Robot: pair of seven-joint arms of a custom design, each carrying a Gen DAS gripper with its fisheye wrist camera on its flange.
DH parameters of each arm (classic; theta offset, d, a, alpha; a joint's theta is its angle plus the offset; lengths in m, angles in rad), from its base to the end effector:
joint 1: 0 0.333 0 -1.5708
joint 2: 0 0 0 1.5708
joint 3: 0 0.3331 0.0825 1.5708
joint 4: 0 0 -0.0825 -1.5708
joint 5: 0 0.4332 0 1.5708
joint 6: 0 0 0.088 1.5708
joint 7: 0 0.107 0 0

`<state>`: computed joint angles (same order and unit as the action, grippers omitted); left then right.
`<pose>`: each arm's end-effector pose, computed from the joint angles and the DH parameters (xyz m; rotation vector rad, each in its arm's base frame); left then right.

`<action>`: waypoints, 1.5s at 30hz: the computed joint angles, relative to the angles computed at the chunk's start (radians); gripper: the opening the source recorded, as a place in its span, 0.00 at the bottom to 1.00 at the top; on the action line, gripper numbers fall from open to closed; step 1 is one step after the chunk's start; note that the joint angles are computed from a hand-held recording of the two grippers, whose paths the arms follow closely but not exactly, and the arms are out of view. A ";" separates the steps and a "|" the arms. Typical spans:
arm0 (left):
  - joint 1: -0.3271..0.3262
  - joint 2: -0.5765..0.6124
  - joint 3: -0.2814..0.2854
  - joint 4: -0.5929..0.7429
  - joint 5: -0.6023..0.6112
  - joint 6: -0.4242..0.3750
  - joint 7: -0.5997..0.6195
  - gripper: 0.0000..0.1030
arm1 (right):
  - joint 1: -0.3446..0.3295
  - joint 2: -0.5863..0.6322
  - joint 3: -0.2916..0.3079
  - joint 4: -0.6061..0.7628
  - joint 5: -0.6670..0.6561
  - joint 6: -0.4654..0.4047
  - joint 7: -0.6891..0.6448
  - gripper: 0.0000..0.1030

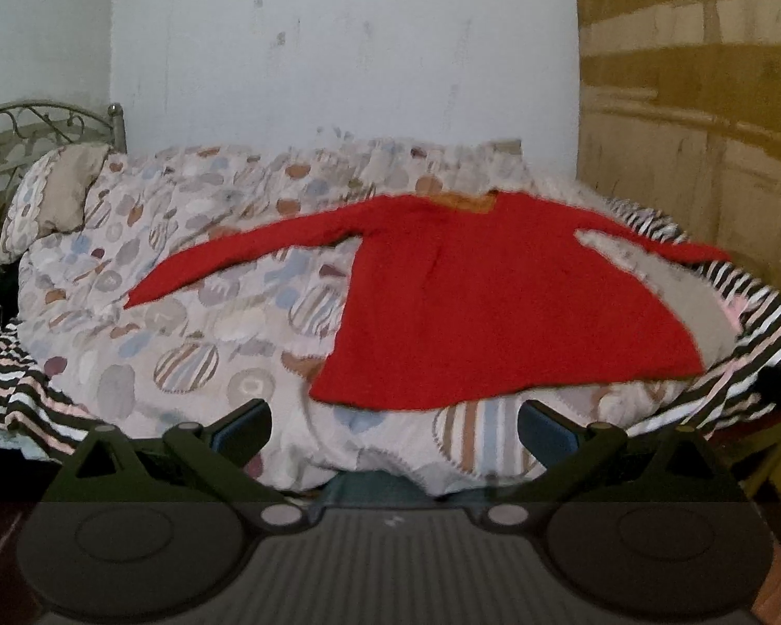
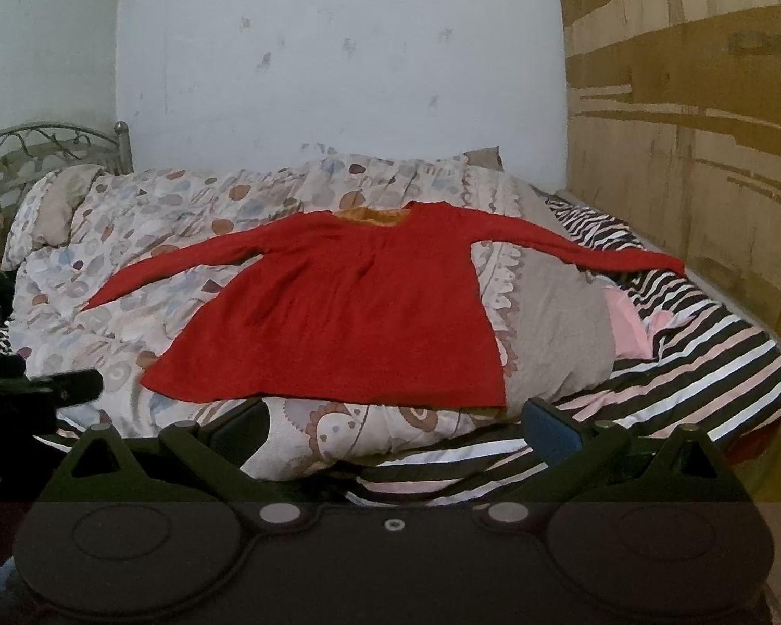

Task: Fold small clothes
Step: 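Grasp the sleeve end nearest the right tool with the right gripper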

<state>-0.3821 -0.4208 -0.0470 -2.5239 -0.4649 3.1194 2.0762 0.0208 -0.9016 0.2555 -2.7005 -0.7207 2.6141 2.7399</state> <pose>0.4580 -0.1694 0.5331 -1.2153 2.0070 -1.0797 0.3543 0.1266 0.5586 -1.2614 1.9223 -1.0671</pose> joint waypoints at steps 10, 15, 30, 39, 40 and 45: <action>0.178 0.121 -0.128 0.127 0.127 -0.120 -0.115 1.00 | 0.017 0.075 -0.059 0.007 0.084 0.048 0.003 1.00; 0.278 0.209 -0.211 0.225 0.306 -0.134 -0.257 1.00 | 0.012 0.152 -0.106 0.037 0.138 0.110 -0.037 1.00; 0.175 0.581 -0.107 0.645 0.821 -0.171 -0.716 1.00 | -0.315 0.368 -0.050 0.159 -0.004 0.222 0.192 1.00; 0.075 0.727 -0.039 0.814 0.812 -0.206 -0.700 1.00 | -0.556 0.549 -0.088 0.313 -0.458 0.330 0.534 1.00; 0.081 0.738 -0.052 0.824 0.779 -0.211 -0.674 1.00 | -0.592 0.581 -0.096 0.344 -0.537 0.375 0.619 1.00; 0.088 0.764 -0.073 0.842 0.664 -0.229 -0.579 1.00 | -0.670 0.790 -0.167 0.589 -0.886 0.476 1.017 1.00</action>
